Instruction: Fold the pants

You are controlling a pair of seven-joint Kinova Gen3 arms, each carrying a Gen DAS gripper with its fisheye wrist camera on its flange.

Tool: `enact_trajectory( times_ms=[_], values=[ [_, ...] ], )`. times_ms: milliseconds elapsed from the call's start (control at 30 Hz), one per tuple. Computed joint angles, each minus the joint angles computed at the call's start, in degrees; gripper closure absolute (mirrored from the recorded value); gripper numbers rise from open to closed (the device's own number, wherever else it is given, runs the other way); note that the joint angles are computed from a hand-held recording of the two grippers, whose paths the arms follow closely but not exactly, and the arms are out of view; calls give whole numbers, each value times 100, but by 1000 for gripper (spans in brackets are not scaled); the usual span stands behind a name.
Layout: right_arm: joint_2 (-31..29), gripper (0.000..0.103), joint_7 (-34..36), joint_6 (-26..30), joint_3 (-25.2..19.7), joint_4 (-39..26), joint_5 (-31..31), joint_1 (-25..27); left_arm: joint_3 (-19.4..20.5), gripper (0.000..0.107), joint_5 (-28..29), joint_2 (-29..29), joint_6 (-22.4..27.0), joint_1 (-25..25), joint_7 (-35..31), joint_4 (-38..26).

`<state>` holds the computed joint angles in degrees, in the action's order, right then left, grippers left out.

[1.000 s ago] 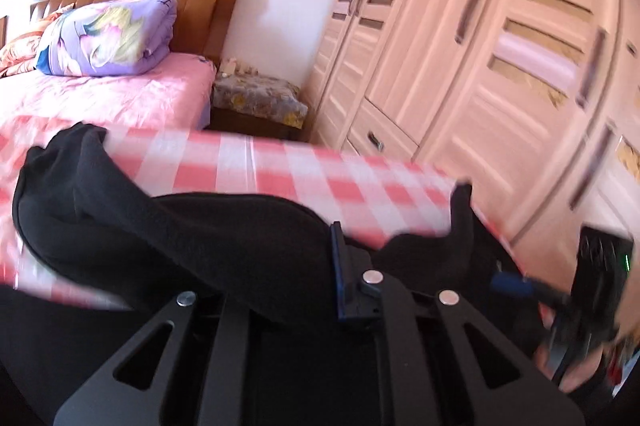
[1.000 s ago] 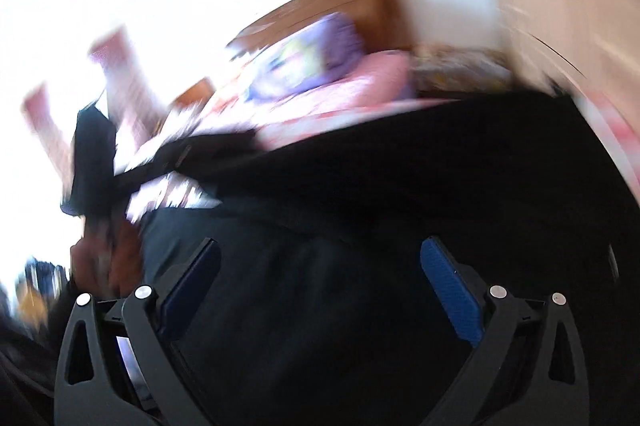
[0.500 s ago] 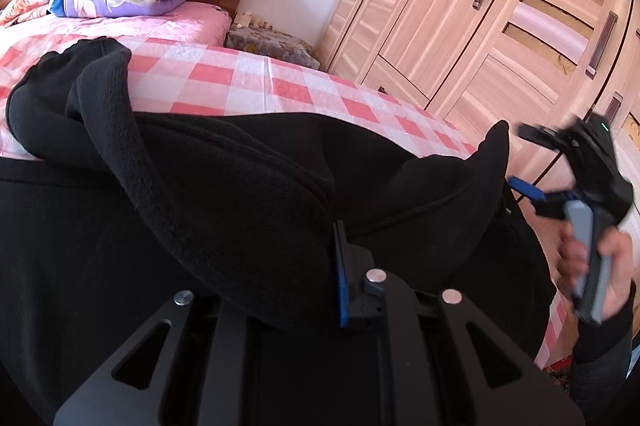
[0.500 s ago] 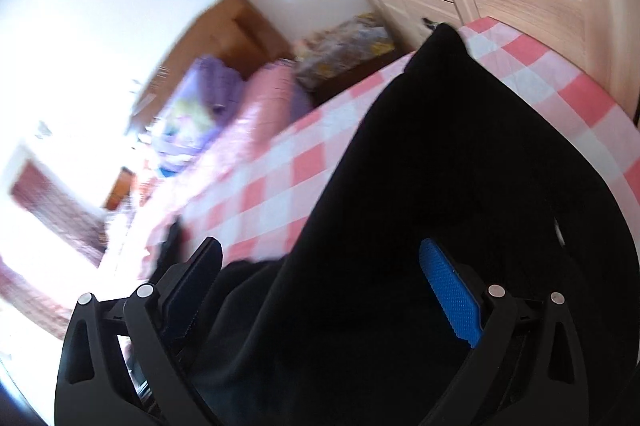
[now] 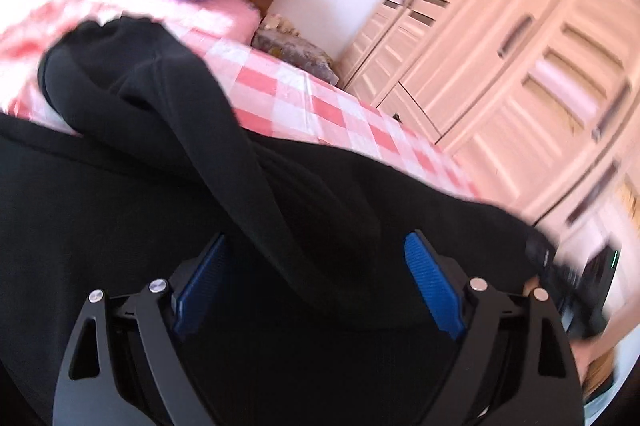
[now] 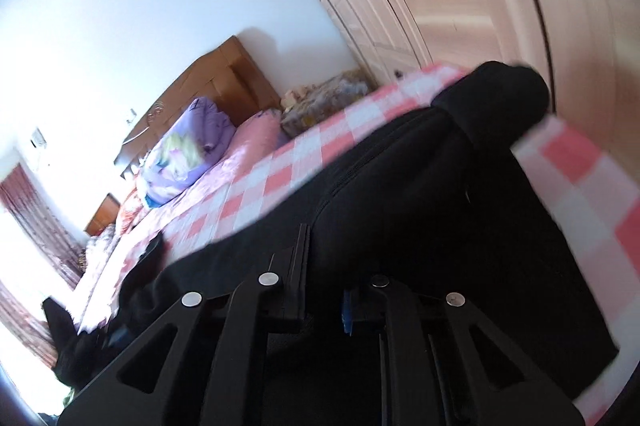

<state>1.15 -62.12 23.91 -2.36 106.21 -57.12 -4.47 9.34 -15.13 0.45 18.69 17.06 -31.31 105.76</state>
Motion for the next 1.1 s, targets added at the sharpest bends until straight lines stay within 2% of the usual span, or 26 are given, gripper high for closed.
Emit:
enact_trajectory(
  times_ms=[67, 100, 133, 167, 200, 233, 300, 333, 400, 467, 533, 600, 667, 767, 867, 933, 1033, 1100],
  values=[
    [17, 89, 228, 149, 13, 75, -274, 91, 83, 20, 466, 146, 98, -194, -361, -218],
    [41, 89, 317, 204, 28, 86, -389, 122, -24, 34, 667, 242, 287, -137, -571, -395],
    [89, 89, 447, 294, 51, 71, -586, 162, -132, 53, 778, 341, 519, -60, -687, -596],
    [159, 89, 514, 477, 12, -30, -783, 303, -169, 88, 971, 458, 752, -90, -897, -822],
    [214, 89, 573, 643, 50, -141, -890, 348, -102, 96, 1195, 520, 922, -225, -1130, -1017],
    [250, 89, 549, 788, 122, -291, -914, 326, -12, 99, 1345, 545, 998, -398, -1352, -1218],
    [463, 89, 605, 1173, 146, -696, -1127, 516, -88, 98, 1364, 554, 1220, -423, -1543, -1635],
    [622, 89, 564, 1406, 25, -929, -1360, 752, -282, 98, 1252, 511, 1238, -280, -1498, -1783],
    [765, 89, 702, 1719, -253, -1183, -1826, 1147, -421, 98, 1061, 223, 993, -183, -1306, -1864],
    [659, 89, 1144, 1835, -209, -1117, -2201, 1236, -279, 98, 969, -140, 619, -246, -1392, -1686],
    [506, 89, 1576, 2019, 30, -841, -2456, 1173, 143, 98, 550, -334, 617, -467, -1208, -1510],
    [374, 89, 1805, 2327, 109, -461, -2394, 1290, 674, 97, 84, -526, 964, -674, -975, -1228],
    [244, 89, 1737, 2594, 210, -145, -1994, 1349, 971, 97, -365, -666, 1281, -598, -591, -784],
    [155, 89, 1620, 2580, 637, 404, -1394, 971, 803, 97, -452, -629, 1411, 9, -282, -145],
    [273, 90, 1610, 2840, 548, 776, -1543, 1352, 981, 97, -583, -444, 1420, 34, 266, 180],
    [259, 88, 1641, 2879, 489, 837, -1623, 1470, 722, 95, -412, -555, 1062, 160, 337, 413],
    [177, 76, 1398, 2852, 576, 756, -1427, 1381, 488, 83, 131, -695, 859, 161, 86, 536],
    [9, 62, 1589, 2756, 658, 976, -1668, 1439, 603, 74, 133, -697, 866, 26, 163, 569]
  ],
)
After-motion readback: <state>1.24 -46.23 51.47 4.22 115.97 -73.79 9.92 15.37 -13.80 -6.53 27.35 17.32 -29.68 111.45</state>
